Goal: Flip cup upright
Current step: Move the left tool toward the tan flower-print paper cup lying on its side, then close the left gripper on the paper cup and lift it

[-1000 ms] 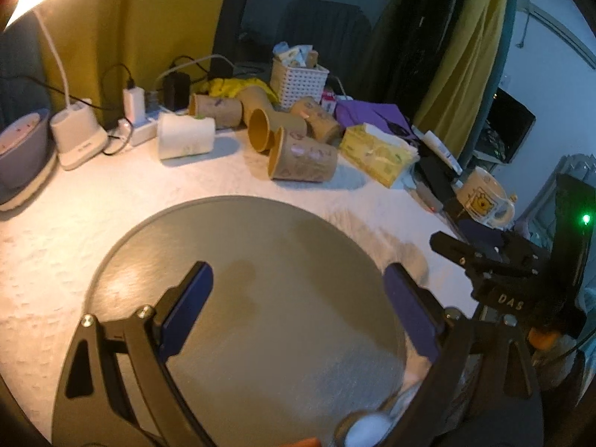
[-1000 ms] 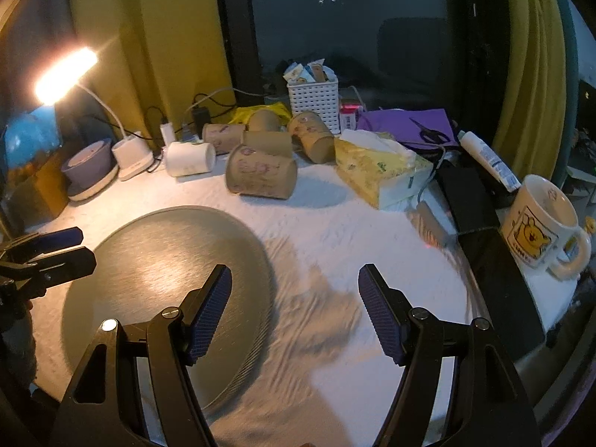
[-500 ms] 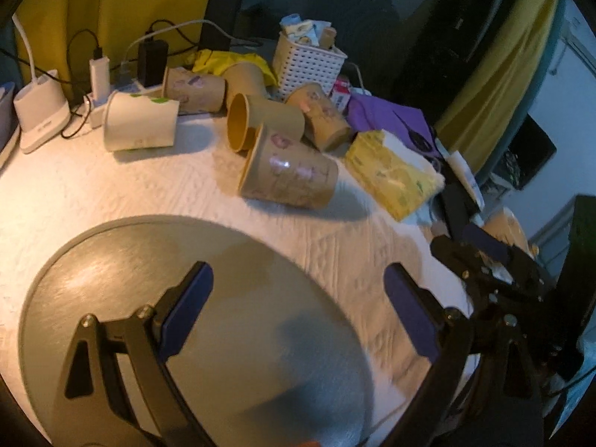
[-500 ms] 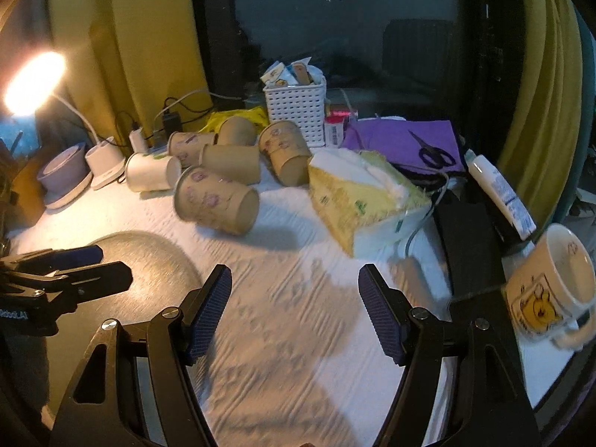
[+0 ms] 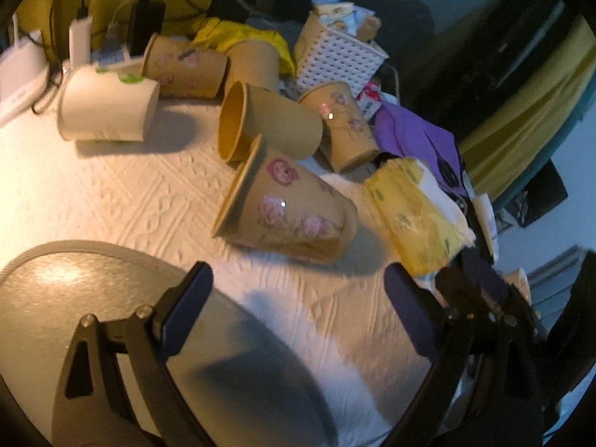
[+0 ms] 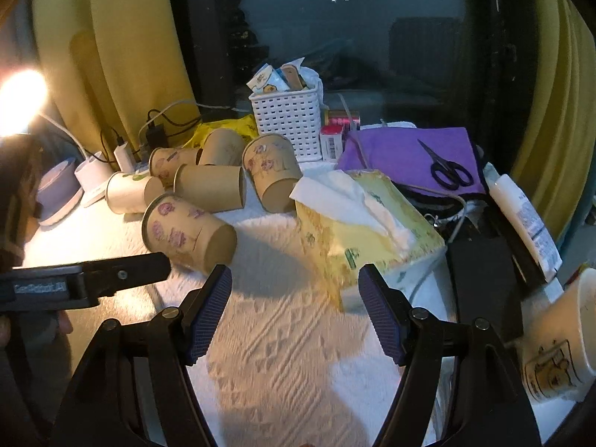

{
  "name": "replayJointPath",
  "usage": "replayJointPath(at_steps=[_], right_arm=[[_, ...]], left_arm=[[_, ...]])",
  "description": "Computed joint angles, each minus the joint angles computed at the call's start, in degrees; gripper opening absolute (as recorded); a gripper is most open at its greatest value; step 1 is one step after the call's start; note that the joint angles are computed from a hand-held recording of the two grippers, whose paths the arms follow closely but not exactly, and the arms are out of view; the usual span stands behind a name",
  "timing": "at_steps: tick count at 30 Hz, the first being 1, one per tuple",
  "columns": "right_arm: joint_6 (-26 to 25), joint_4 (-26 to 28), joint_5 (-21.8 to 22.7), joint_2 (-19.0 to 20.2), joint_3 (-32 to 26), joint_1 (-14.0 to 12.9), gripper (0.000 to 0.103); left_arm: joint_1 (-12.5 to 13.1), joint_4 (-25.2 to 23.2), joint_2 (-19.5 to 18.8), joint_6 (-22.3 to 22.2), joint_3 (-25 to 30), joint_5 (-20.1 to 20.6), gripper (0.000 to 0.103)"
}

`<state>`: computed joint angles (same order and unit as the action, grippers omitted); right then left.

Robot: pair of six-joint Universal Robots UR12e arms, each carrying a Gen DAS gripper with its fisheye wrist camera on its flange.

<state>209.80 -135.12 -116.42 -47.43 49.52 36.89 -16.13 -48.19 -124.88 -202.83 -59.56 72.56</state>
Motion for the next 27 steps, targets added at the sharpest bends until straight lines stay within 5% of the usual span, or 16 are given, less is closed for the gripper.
replayJointPath(at_steps=[11,18,22,27], right_arm=[[0.33,0.80,0.32,0.79,-1.33,-0.70,0.074],[1.74,0.73,0.15,0.67,-1.09,-0.82,0.074],[3.09,0.77,-0.32,0.28,-0.36,-0.74,0.074],[4.51,0.96,-1.32,-0.28,0.33,-0.27,0.074]], left_arm=[[1.62,-3.09,-5.00,-9.59,7.01,-4.60,0.094],[0.84,-7.46,-7.21,-4.33,11.00,-3.38,0.090],[0.45,-8.31,-7.60,-0.34,11.68,-3.88,0.069],[0.10,-8.82,-7.43,3.05,11.76,-3.76,0.065]])
